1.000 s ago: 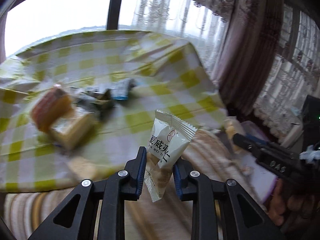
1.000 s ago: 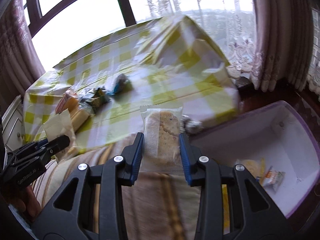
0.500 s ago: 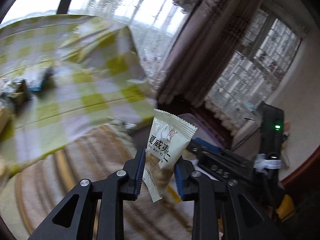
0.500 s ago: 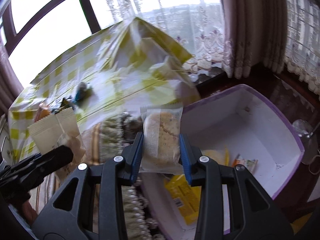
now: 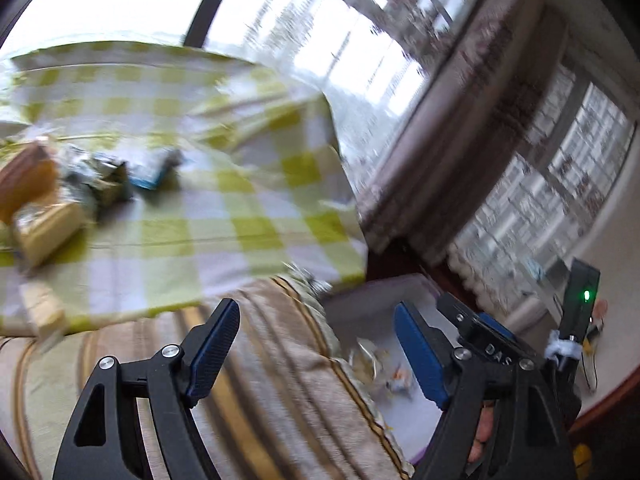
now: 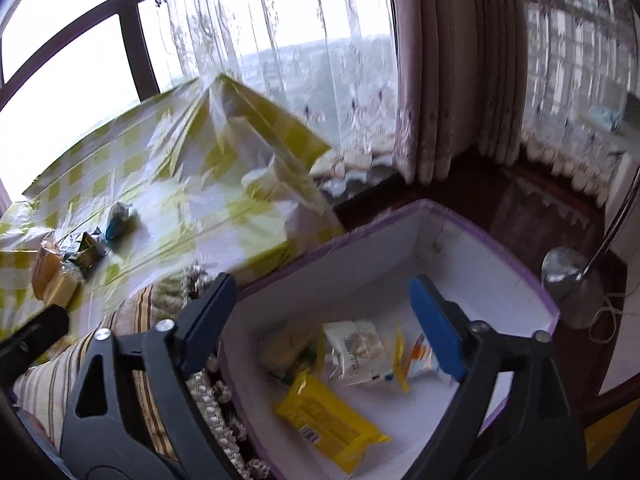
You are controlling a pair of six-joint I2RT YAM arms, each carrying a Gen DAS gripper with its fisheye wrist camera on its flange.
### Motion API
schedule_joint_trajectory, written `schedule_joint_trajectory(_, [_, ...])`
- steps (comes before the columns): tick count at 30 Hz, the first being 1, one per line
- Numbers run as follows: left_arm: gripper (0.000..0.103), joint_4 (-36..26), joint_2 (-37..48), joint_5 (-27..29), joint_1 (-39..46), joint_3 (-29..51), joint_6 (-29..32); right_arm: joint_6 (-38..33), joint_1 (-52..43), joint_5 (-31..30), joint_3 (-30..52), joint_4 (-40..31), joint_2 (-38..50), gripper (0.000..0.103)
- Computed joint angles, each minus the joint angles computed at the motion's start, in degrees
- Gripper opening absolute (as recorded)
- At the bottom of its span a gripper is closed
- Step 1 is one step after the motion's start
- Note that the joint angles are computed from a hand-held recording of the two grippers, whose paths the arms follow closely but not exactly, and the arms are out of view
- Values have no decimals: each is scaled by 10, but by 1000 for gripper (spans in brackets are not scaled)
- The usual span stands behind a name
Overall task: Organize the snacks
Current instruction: 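Carry both snacks to the white box and open both tools to drop them, then move both open tools back toward the remaining snacks on the table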
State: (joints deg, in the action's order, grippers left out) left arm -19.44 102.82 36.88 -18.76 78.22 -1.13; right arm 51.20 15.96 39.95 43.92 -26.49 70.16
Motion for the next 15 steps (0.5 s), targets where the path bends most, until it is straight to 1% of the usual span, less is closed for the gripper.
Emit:
schedule_joint_trajectory(2, [80, 22, -10, 2, 18, -17, -20, -17, 13, 21, -7, 22, -1, 92])
schedule_joint_trajectory(3, [80, 20, -11, -5, 28, -18, -28, -22, 16, 27, -6, 25, 1, 92])
schedule_joint_trajectory(5, [80, -20, 0, -18, 50, 2, -26, -37, 17, 15, -8, 37, 1, 92])
schedule_joint_trajectory(7, [80, -40, 6, -21, 70, 9, -24, -53, 21, 2, -2, 39, 9, 92])
schedule_joint_trajectory(11, [80, -58, 7, -48, 116, 6, -39, -77, 38, -23, 14, 46, 27, 92])
schedule_joint_trajectory(13, [80, -73, 16, -80, 134, 16, -44, -79, 48, -39, 20, 53, 35, 92])
schedule_joint_trajectory(15, [79, -74, 24, -85, 147, 19, -51, -86, 58, -58, 23, 72, 41, 92])
